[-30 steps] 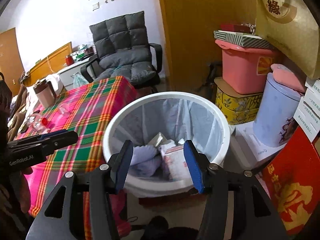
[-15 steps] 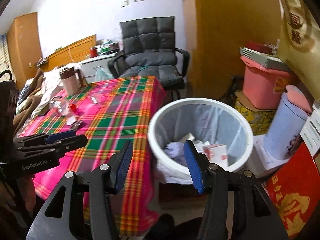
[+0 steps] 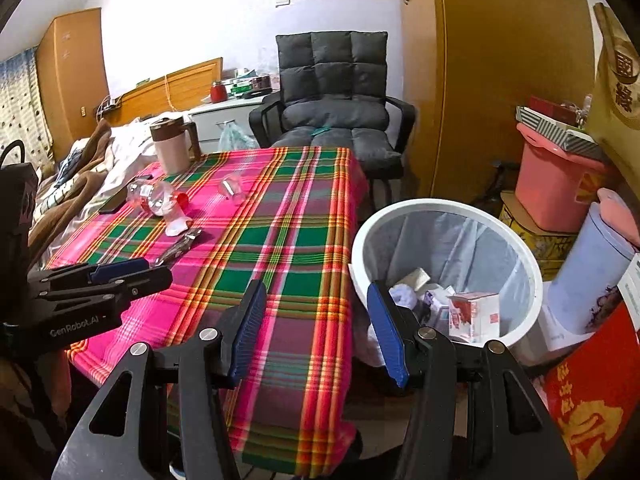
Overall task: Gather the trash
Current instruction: 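Move both open grippers back over the table items, then grasp second coffee sachet with left gripper while right gripper grasps clear plastic cup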
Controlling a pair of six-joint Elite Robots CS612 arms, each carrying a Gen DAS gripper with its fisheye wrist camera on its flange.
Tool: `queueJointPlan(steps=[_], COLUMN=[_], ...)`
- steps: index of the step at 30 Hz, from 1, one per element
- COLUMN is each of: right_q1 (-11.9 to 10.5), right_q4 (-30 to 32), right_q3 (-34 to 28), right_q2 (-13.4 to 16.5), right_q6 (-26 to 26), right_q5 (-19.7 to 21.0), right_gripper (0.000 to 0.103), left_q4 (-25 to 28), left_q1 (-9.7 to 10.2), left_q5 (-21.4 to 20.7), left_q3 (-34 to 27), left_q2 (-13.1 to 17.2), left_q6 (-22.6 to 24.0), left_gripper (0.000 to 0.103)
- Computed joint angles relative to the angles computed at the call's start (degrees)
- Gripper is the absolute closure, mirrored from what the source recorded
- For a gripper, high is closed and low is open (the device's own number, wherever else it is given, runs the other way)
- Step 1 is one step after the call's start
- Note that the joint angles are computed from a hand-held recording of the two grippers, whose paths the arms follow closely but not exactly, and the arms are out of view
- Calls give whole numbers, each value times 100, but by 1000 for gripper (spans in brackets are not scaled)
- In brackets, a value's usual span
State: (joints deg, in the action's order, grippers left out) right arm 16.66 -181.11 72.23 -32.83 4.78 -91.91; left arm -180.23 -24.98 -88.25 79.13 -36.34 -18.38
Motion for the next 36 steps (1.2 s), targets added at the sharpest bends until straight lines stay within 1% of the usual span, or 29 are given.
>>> queueJointPlan(steps=[7, 13, 17, 22, 26, 29, 31, 32, 33, 36], right_q1=[17, 21, 20, 23, 25, 19, 20, 23, 25, 32], right_q4=[108, 249, 352, 494, 653, 759, 810, 832, 849, 904], right_q3=[-68, -135, -211, -320, -427, -505, -551, -577, -600, -683], right_q2=[35, 75, 107, 160, 214, 248, 265, 275, 285, 316], right_q6=[-28, -40, -43, -59, -60, -69, -83, -90, -97, -111], right_q5=[88, 221, 293, 368, 407, 424, 430, 430, 427, 447], right_gripper=[48, 48, 48, 48, 48, 48, 48, 48, 48, 48], left_q4=[50, 142, 297, 650, 1030, 1401, 1442, 1455, 1432, 1347], left_q1=[32, 112, 170, 226, 247, 247, 218, 205, 206, 232], left_q5=[204, 365, 493, 609, 712, 709, 852, 899, 879, 766], left_q3=[26, -6, -112, -395, -719, -955, -1010, -1013, -1010, -968], left_q2=[19, 67, 132, 280, 430, 530, 569, 569, 570, 557], left_q6=[-39, -142, -211, -143, -32, 20, 96, 124, 139, 98], left_gripper=[61, 61, 61, 61, 61, 61, 61, 67, 80, 80])
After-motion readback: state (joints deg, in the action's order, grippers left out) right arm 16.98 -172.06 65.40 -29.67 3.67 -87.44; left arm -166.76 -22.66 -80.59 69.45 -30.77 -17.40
